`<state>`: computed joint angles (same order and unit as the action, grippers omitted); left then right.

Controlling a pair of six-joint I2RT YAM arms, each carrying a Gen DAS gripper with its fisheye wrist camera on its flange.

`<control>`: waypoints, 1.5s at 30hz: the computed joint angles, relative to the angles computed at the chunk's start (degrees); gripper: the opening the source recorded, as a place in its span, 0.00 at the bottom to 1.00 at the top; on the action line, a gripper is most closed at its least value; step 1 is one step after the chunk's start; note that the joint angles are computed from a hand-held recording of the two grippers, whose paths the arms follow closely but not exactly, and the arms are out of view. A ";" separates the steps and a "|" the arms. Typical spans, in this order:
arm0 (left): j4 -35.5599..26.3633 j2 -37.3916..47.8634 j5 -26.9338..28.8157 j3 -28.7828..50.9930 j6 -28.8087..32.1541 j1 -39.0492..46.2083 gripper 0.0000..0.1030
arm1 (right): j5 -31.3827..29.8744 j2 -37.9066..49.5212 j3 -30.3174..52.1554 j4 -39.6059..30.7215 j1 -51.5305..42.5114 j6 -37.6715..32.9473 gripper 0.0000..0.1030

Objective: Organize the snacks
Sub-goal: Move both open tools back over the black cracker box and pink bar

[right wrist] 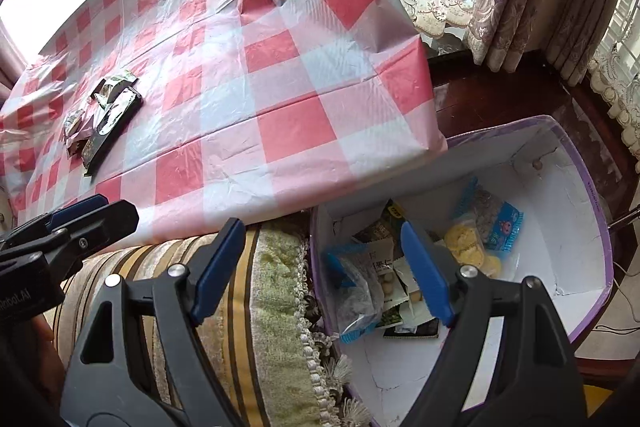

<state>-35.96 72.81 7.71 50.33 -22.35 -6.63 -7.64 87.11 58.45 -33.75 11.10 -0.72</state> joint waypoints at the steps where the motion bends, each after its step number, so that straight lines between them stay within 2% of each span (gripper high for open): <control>1: -0.04 -0.93 -0.05 -0.66 0.37 1.51 0.65 | 0.14 0.05 0.37 -0.32 0.94 0.31 0.80; 14: -2.03 -6.24 4.58 -4.82 6.74 22.20 0.65 | 2.76 4.73 6.02 -2.01 11.27 3.17 0.81; 24: 1.35 0.42 3.23 -2.39 14.58 39.46 0.65 | 3.75 11.21 12.64 -2.16 19.14 6.72 0.81; 33: 5.04 5.94 2.07 0.76 17.42 44.58 0.65 | 3.19 18.49 21.35 -2.74 24.29 10.91 0.81; 45: 8.06 13.85 4.75 5.63 18.10 48.22 0.65 | 3.46 28.95 34.13 -5.85 28.95 15.52 0.81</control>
